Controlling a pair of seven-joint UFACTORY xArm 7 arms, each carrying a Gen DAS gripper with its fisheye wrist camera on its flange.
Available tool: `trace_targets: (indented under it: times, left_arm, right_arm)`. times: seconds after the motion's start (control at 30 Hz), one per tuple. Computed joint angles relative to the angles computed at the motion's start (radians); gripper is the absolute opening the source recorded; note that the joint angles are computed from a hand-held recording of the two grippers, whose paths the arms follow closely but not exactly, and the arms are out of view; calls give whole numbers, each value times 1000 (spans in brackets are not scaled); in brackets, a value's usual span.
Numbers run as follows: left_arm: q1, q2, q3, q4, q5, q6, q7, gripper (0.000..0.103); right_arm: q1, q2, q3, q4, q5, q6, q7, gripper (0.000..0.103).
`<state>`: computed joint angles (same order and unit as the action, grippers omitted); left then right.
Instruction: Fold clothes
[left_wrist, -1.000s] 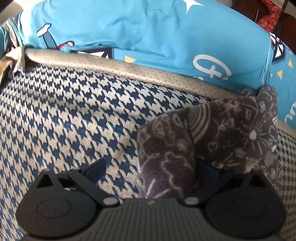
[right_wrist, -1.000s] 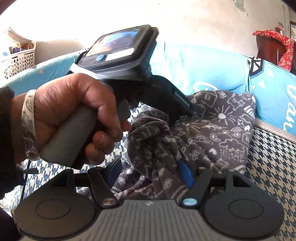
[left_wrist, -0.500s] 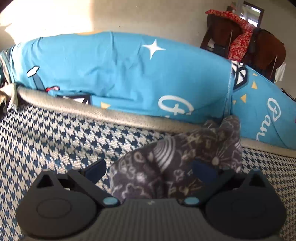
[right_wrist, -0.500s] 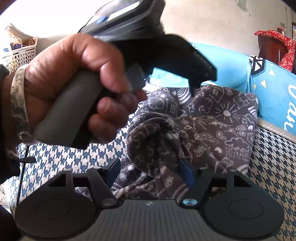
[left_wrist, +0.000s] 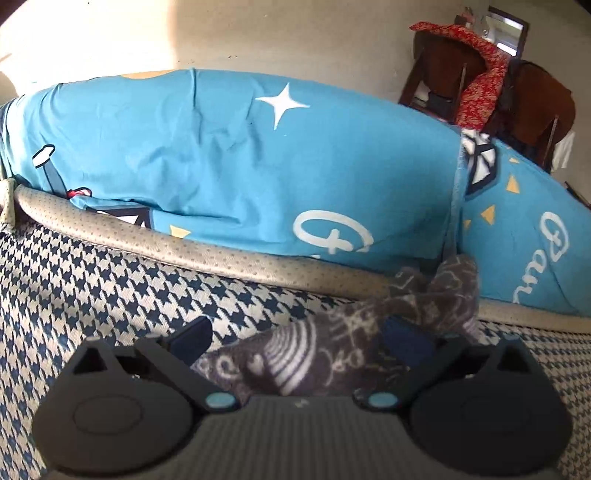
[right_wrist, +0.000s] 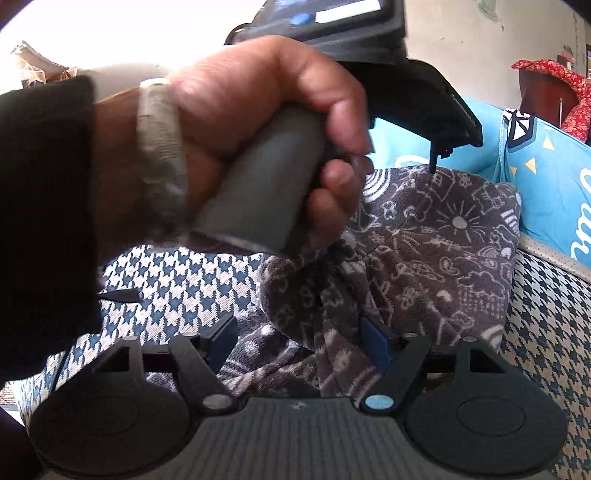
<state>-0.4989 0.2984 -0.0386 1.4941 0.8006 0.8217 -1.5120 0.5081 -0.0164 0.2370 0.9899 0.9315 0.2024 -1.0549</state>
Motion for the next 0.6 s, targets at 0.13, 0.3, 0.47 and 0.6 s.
trace_targets:
  times: [0.13, 0.3, 0.47, 0.6]
  left_arm:
    - [13, 34, 12, 22, -43, 34, -22, 103]
    - [32, 65, 25, 27, -104, 88, -34, 103]
    - [22, 83, 41, 9, -73, 103, -38, 103]
    - [17, 77, 43, -4, -43, 94, -52, 103]
  right_arm:
    - [-2, -1, -2, 1, 4, 8, -3, 73]
    - [-5, 3, -1, -2, -27, 9, 10, 73]
    - [-5, 10, 5, -7, -62, 3, 3, 74]
    - [-7, 14, 8, -4, -84, 6, 18, 74]
